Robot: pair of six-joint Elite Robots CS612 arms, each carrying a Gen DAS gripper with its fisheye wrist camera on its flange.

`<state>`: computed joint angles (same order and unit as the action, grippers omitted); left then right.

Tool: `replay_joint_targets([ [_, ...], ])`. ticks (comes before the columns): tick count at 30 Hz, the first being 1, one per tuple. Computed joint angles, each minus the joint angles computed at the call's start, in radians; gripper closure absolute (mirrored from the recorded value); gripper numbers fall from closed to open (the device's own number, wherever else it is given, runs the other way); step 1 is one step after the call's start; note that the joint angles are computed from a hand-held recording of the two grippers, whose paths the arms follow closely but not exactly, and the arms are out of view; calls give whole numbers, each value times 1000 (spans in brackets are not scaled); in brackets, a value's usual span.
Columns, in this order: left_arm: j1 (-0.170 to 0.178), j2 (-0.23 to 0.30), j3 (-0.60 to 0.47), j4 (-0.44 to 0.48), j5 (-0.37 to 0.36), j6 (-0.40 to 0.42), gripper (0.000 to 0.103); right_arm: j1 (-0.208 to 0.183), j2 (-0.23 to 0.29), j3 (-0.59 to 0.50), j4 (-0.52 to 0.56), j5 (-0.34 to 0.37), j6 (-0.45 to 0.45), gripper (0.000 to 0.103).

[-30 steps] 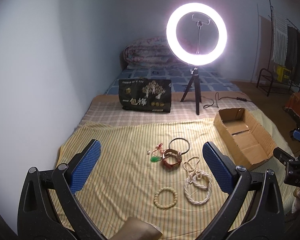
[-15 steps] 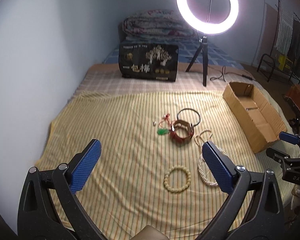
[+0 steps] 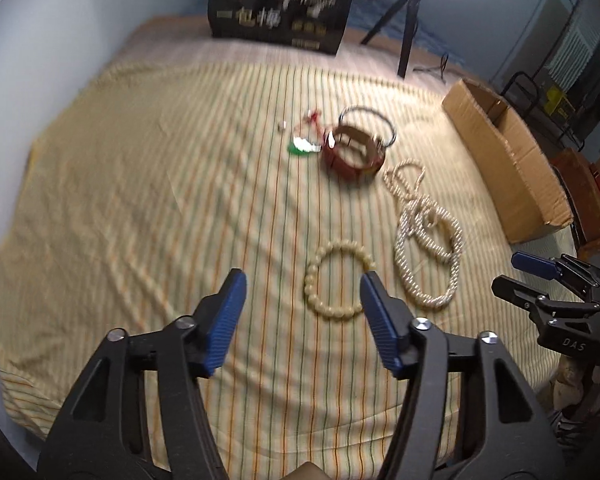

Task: Organize jewelry
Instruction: 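Move the left tool to the cream bead bracelet while the right tool approaches the pearl necklace, then close the left gripper on the bead bracelet while the right gripper closes on the pearl necklace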

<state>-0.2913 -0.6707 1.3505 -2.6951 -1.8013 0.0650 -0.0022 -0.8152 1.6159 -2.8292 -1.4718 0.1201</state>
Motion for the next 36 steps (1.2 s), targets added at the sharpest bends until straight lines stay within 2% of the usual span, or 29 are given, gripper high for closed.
replay_joint_targets([
  [4,-4,16,-13,17,14,5,46,-3,12,-18,31,24,2,45],
  [12,-14,43,-41,75,40,28,52,-13,41,-53,82,85,29,60],
  [18,-12,61,-65,89,40,9,52,-14,54,-70,82,95,35,61],
  [26,-21,73,-74,69,69,33,53,-14,70,-97,92,107,34,62],
  [30,-31,75,-70,47,103,52,55,-5,75,-108,105,80,17,63],
  [36,-36,76,-68,34,117,60,63,25,85,-135,149,-28,-73,64],
])
